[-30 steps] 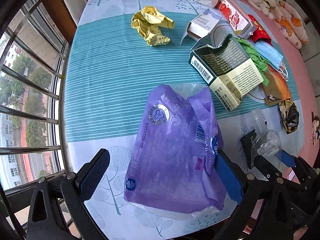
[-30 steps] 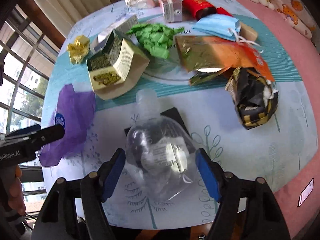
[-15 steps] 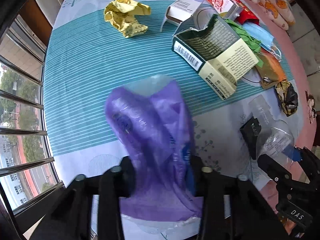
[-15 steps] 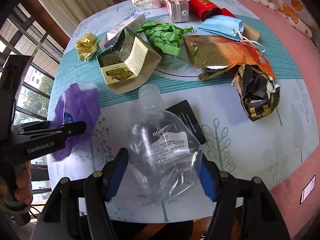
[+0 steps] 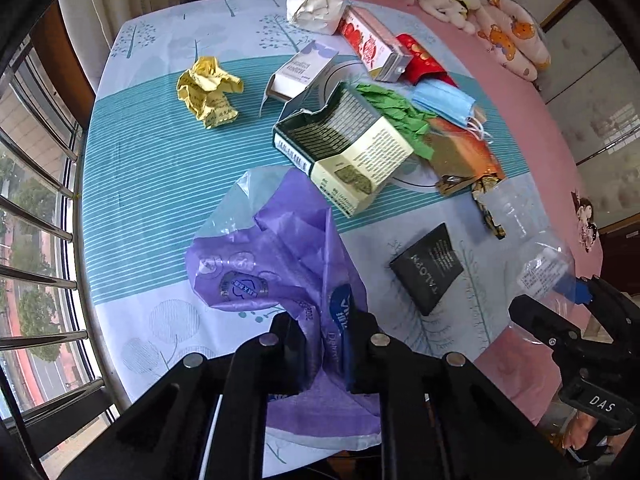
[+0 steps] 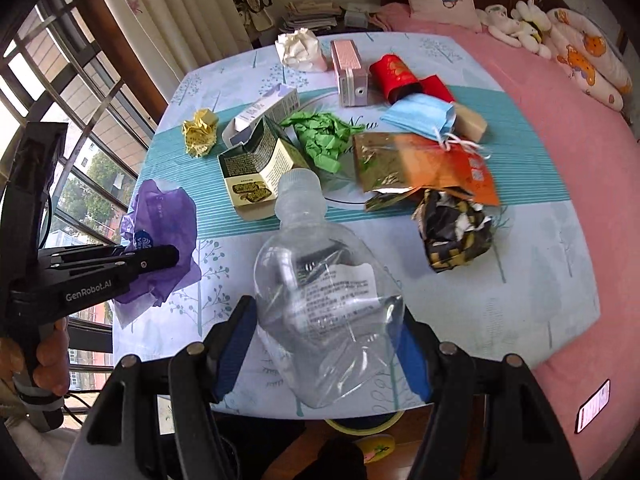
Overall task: Collect trash
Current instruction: 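Carry bag and bottle over the trash bin and open both tools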
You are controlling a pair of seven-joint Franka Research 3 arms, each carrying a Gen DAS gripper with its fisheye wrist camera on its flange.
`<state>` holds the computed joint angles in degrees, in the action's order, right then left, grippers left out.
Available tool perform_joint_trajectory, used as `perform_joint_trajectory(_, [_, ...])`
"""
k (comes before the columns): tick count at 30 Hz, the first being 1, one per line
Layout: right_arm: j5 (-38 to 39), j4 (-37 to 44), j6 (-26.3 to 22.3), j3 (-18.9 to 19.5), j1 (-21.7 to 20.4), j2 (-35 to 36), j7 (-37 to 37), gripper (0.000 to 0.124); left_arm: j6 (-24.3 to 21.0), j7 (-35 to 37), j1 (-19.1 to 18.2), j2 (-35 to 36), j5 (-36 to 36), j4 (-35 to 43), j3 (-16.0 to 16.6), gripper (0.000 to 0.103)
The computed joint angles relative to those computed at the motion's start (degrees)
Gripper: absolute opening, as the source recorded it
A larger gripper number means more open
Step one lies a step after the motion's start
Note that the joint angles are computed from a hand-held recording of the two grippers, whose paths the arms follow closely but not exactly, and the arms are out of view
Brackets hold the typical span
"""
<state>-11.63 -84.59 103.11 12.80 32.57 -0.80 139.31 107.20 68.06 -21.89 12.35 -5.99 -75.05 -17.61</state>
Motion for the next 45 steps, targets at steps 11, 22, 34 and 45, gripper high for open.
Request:
perform_joint_trajectory(11, [6.37,-16.24,5.83,0.19,-3.59,-14.95,-11.19,0.066,6.27,-12.27,-5.35,-8.65,5.92,-8.68,-2.34,0.011])
perform_joint_trajectory(22, [20.93,-42.42,11.39,-0.19,-5.22,-38.92,-22.74,0.066,9.41,-34.02,-13.82,-12.7,12.76,-17.76,-7.52,0.011])
perform_joint_trajectory(34, [36.95,-65.73,15.67,3.92,-3.06,-48.26,-16.88,0.066,6.8,-39.39,-20.11,-6.48,15.04,-22.62,-9.05,0.012])
perform_joint_trajectory(45, [39.87,-76.41,39.48,4.71,1.94,-31.9,-11.33,0.067,20.56,-40.86,-20.23,0.71,17.16,-33.52,-7.54,0.026])
